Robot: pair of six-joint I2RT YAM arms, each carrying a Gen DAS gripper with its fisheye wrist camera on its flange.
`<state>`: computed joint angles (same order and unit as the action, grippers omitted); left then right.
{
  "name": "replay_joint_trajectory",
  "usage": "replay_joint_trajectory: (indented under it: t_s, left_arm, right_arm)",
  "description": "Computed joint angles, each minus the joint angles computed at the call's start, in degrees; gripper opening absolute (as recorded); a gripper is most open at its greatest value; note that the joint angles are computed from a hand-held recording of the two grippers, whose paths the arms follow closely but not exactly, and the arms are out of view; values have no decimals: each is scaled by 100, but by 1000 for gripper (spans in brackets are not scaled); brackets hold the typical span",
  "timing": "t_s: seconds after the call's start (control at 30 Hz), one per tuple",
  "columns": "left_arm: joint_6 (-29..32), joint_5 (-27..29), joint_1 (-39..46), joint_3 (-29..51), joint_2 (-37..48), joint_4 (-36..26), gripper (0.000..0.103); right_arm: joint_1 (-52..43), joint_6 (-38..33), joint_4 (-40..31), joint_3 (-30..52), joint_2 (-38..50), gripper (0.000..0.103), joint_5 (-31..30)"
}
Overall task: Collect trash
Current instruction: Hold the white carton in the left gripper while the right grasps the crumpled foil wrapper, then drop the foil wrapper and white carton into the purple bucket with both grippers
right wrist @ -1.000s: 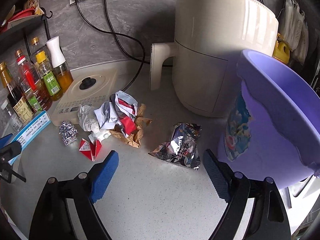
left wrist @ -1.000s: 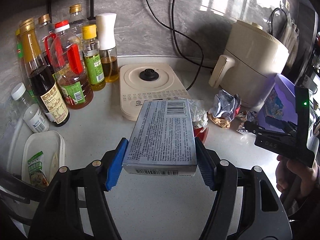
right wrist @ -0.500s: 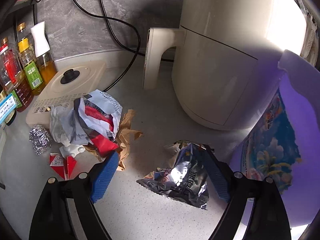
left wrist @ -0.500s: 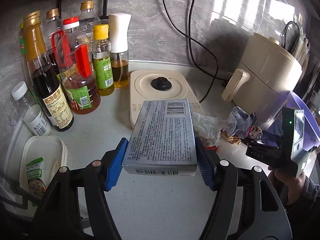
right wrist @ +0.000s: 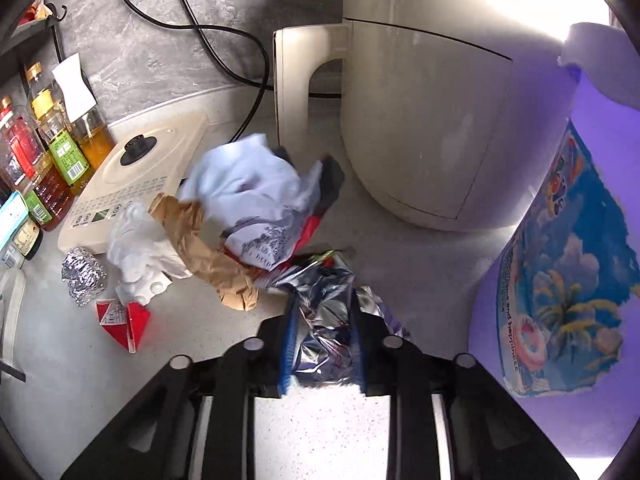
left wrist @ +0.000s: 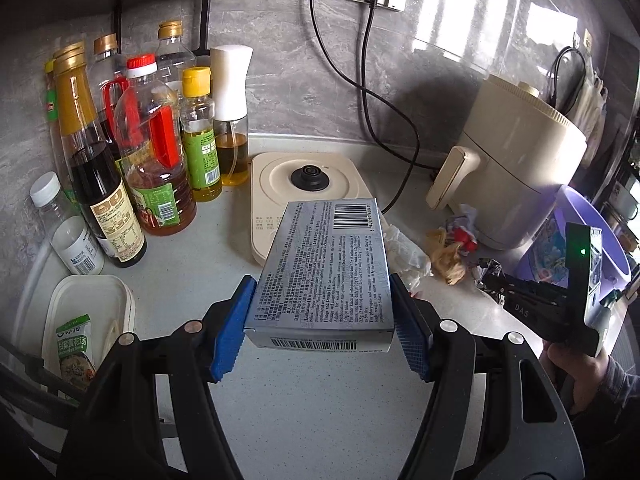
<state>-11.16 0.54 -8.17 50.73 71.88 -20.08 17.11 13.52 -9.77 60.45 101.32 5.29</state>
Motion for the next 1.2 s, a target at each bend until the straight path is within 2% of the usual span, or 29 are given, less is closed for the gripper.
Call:
replay_joint_trajectory:
  t_s: [0.2, 0.33, 0.7, 0.9, 1.03, 1.2]
  left_arm:
    - [-16, 116, -112, -63, -388, -77, 66]
    - [-7, 180, -241, -7, -502, -95, 66]
    - [-109, 36, -933, 647, -249, -76, 66]
    - [-211, -193, -1502, 1106, 145, 43, 66]
    - [-317, -349, -1899, 1408, 493, 195, 66]
    - [-501, -553, -2409, 1776, 961, 411, 66]
  right_arm:
    - [138, -8, 198, -640, -832, 15, -122]
    - [272, -61, 187, -1097, -1750, 14, -138]
    - [500, -166, -696, -1111, -3550, 14, -119]
    - [-230, -305, -1073, -954, -4200, 14, -512]
    - [-1288, -292, -1366, -640, -4334, 14, -1404]
    - [-2384, -595, -1629, -280, -4171, 15, -2037]
